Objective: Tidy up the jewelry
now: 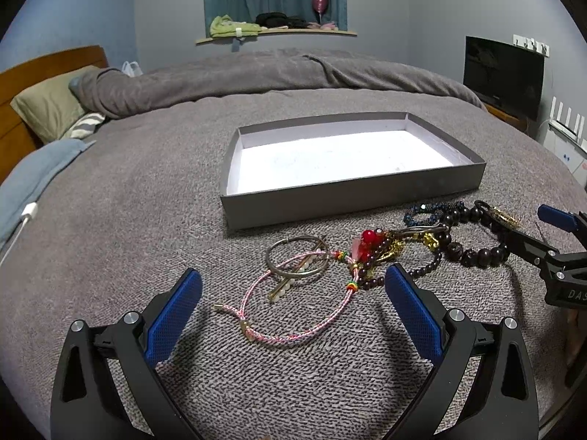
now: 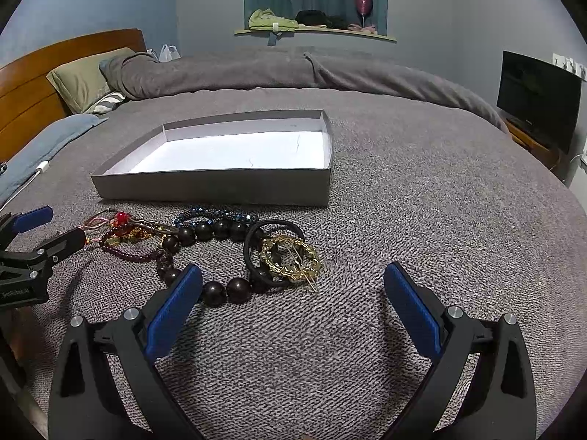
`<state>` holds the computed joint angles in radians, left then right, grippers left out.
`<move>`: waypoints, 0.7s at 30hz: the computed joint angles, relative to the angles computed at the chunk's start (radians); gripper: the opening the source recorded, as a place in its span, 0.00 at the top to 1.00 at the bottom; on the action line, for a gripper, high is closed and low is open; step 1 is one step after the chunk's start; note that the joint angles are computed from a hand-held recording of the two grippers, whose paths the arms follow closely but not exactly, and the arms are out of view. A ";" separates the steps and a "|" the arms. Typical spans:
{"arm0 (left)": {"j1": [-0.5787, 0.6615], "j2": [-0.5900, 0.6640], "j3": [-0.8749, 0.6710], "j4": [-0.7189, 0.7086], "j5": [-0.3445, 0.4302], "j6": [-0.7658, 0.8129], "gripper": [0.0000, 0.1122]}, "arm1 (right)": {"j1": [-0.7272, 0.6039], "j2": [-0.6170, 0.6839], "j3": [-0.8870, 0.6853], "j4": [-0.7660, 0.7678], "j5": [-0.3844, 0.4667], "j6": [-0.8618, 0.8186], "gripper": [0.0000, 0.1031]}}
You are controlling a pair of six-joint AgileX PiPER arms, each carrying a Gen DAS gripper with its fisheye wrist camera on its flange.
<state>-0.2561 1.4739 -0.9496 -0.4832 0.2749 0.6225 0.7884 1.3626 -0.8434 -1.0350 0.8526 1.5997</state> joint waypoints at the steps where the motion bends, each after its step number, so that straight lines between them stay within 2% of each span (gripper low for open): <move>1: 0.000 0.000 0.000 -0.001 0.000 0.001 0.12 | 0.000 0.000 0.000 0.000 -0.001 -0.001 0.05; 15: -0.002 0.000 0.004 -0.006 -0.006 0.004 0.12 | 0.001 0.003 -0.004 -0.010 -0.012 -0.003 0.05; 19: 0.000 -0.001 0.004 -0.013 -0.005 0.011 0.12 | -0.003 -0.029 0.021 -0.031 -0.042 0.025 0.05; 21: 0.013 -0.004 0.006 -0.100 0.008 0.098 0.12 | 0.004 -0.057 0.042 -0.066 -0.045 0.063 0.05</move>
<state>-0.2426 1.4697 -0.9441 -0.5836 0.2834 0.7207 0.7928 1.3058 -0.8018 -1.1011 0.8074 1.6625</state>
